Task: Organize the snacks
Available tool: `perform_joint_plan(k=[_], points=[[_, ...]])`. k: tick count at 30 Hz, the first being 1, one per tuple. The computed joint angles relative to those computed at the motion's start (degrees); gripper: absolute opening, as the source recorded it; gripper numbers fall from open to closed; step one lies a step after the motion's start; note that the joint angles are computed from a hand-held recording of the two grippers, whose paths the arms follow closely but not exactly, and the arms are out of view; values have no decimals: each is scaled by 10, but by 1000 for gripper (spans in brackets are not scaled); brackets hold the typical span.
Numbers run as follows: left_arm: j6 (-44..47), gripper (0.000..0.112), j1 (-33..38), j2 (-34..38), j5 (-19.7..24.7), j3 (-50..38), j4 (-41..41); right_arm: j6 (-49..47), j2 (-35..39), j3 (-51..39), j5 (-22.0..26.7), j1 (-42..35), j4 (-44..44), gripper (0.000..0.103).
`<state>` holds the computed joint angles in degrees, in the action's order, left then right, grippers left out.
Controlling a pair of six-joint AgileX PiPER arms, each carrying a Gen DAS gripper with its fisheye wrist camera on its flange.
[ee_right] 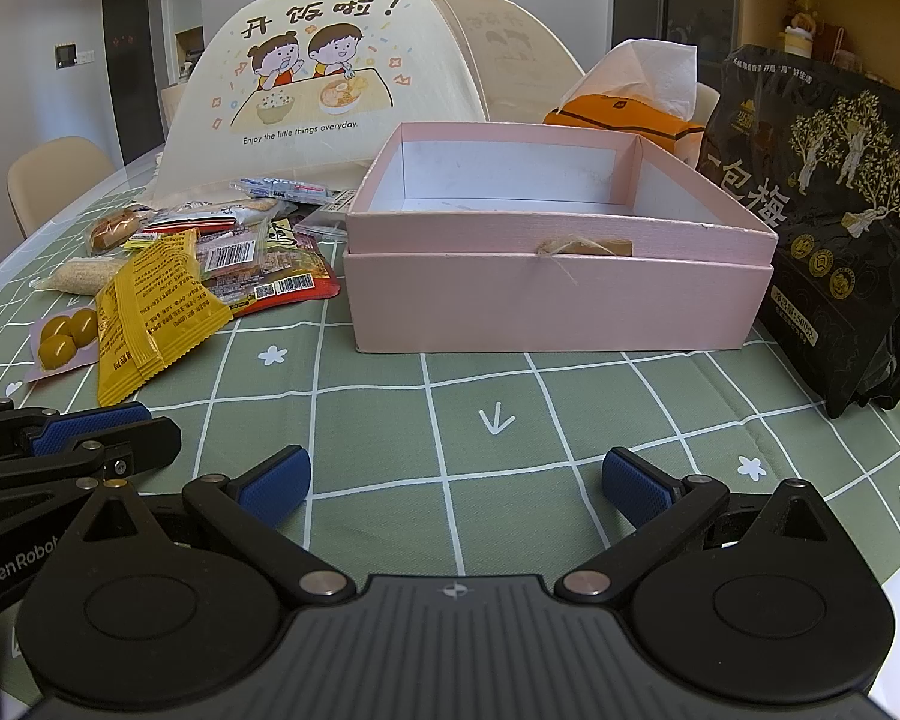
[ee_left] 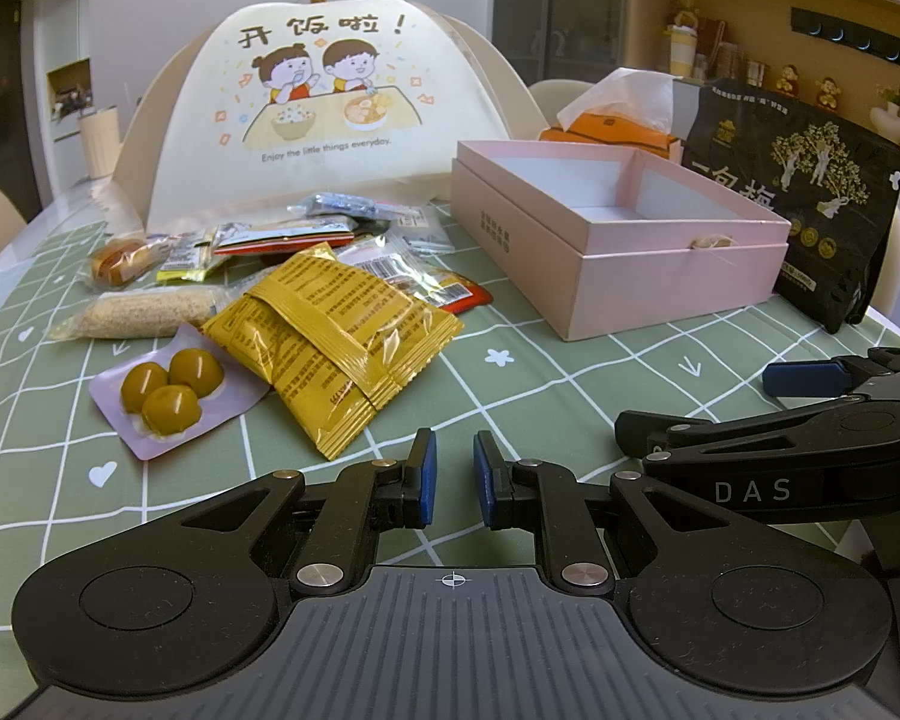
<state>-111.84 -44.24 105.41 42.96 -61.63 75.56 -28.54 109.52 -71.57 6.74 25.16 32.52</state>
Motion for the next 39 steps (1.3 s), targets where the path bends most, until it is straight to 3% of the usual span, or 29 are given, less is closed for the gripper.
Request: perform_joint_plan(k=[10,11,15,18,22,25,27,28,29,34,39], points=[[7,18,-1,0,4,-2,-4,-42,-1,0,7,-6,41,103],[7,18,-1,0,4,-2,-4,-25,-1,-8,27,-9,17,103],[-12,18,3,-1,-7,5,8,164,16,-108,192,-14,-177,103],[-39,18,13,-33,-45,43,31,216,22,-152,269,-12,-223,103],[82,18,75,-100,-131,55,-80,167,33,-192,344,-26,-181,103],[227,19,146,-154,-154,32,-190,163,73,-281,436,-24,-189,103],[341,19,209,-161,-137,-14,-247,156,94,-329,489,-22,-189,102],[399,19,242,-151,-133,-40,-281,152,96,-339,502,-21,-186,97],[456,19,280,-132,-128,-75,-313,151,90,-337,502,-19,-182,92],[730,21,446,20,-31,-302,-516,118,48,-315,491,-24,-155,92],[850,21,523,144,33,-453,-645,90,15,-295,494,-43,-178,92]])
